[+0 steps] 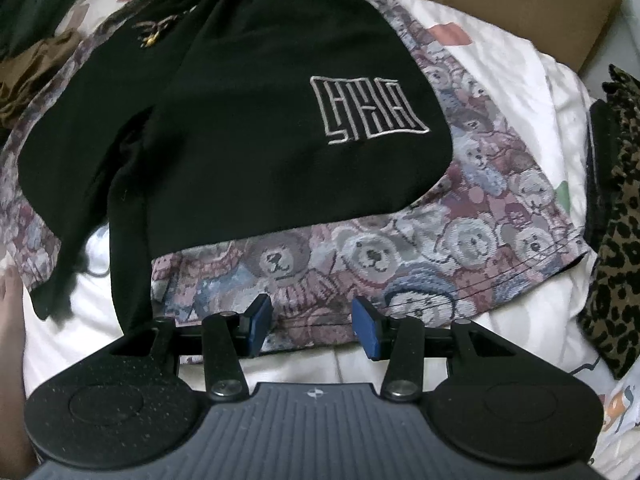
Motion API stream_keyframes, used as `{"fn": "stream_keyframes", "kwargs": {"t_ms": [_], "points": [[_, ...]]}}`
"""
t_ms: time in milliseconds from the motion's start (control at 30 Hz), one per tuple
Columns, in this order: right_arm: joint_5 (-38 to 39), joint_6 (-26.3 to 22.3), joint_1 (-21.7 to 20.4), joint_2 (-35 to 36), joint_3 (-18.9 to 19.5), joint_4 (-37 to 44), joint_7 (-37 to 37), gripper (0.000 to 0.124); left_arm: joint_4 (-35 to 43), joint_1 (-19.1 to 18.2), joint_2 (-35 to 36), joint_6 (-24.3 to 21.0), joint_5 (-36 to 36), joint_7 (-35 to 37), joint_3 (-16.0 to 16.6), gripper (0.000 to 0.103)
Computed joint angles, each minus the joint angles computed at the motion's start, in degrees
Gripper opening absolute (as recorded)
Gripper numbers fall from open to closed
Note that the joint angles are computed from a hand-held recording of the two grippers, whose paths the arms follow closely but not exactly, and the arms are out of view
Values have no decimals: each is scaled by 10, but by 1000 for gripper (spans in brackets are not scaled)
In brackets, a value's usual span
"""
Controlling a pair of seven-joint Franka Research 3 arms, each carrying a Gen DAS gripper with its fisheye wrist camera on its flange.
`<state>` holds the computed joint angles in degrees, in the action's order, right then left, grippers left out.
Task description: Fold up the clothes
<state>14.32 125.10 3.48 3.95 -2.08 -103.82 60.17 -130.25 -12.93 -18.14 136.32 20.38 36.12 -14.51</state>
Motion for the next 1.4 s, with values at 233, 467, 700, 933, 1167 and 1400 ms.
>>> {"fn": "stream_keyframes", "kwargs": {"t_ms": [233, 467, 700, 933, 1167, 1400], "points": [[46, 15, -5, 0, -1, 5, -2, 51, 52, -9, 9, -44, -41, 27, 6, 8], [73, 30, -7, -3, 0, 4, -17, 51, 131, -17, 47, -70, -66, 52, 4, 8], [104, 48, -6, -9, 1, 6, -33, 51, 239, -26, 115, -116, -78, 56, -4, 8], [145, 59, -4, -17, 3, 8, -59, 51, 332, -39, 180, -129, -97, 67, -6, 8], [186, 52, -2, -20, 4, 10, -98, 51, 411, -53, 234, -136, -113, 87, -9, 8], [241, 41, 0, -26, 6, 1, -138, 51, 463, -65, 276, -114, -143, 71, -11, 7]]}}
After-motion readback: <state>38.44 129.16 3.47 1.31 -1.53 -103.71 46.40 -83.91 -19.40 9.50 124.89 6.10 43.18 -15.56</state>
